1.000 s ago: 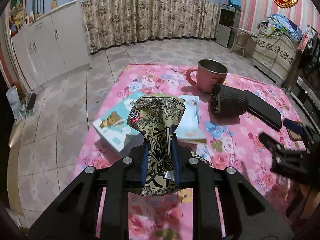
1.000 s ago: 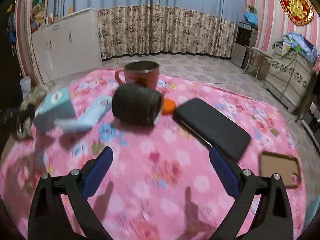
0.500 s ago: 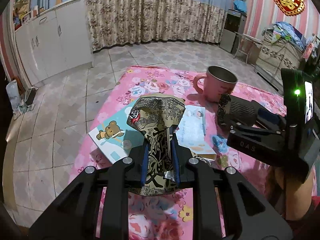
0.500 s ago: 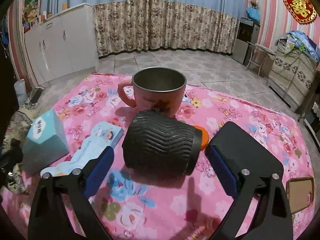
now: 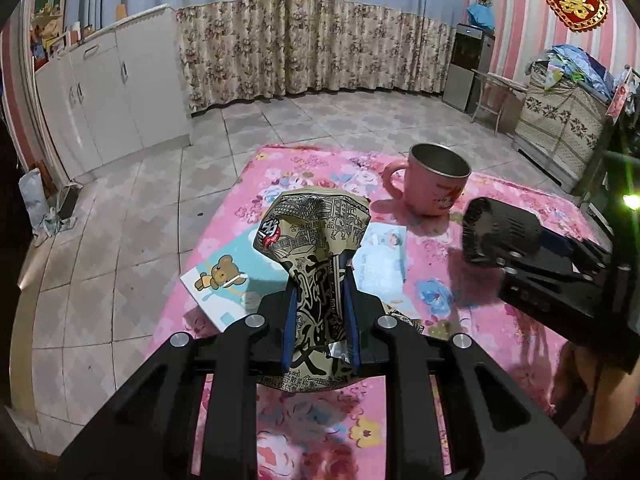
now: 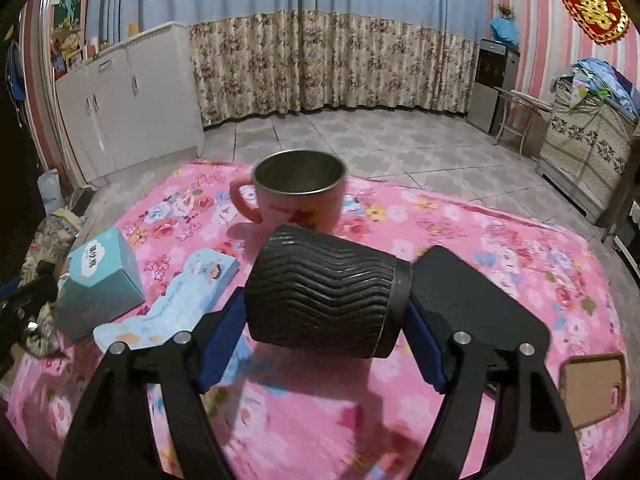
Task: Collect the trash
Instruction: 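Carry the snack bag and black cylinder over the blue basket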
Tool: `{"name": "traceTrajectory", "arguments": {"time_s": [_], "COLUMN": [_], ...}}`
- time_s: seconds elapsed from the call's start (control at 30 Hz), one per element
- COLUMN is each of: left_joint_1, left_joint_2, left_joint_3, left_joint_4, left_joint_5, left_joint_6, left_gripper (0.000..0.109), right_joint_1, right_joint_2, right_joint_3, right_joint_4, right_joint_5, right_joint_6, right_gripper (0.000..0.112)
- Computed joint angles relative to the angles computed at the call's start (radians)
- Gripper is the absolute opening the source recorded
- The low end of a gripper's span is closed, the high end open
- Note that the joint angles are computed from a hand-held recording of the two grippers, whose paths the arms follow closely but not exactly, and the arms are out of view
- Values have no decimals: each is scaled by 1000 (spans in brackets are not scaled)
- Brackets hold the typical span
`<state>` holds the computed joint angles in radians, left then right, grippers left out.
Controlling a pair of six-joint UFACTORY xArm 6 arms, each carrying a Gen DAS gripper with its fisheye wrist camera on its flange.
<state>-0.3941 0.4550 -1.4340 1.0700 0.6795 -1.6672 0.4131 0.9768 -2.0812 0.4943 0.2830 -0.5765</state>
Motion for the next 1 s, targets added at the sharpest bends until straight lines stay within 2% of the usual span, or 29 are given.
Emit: {"name": "traceTrajectory", "arguments": {"time_s": [0.23, 0.37, 0.67, 0.9, 1.0], "left_joint_1": [-40, -70, -152, -223, -262], "left_joint_2": [25, 59, 160, 341, 458], "left_joint_3": [-61, -118, -274, -532, -717], "left_joint_4": [11, 8, 11, -103, -166], "left_joint_5": [36, 63, 40, 32, 60], "left_joint_6": [36, 66, 145, 299, 387], "left_gripper": [19, 19, 19, 19, 19], "right_joint_1": [-40, -81, -192, -314, -378], "right_joint_2": [-187, -279, -446, -542, -563], "right_joint_3": [242, 347, 566, 699, 727], "right_joint_4": [315, 436, 646, 750, 776], "right_joint_5": [-79, -77, -85, -91, -87], "right_joint_6": [-310, -441, -683, -817, -838], "right_gripper": [74, 74, 74, 74, 74]}}
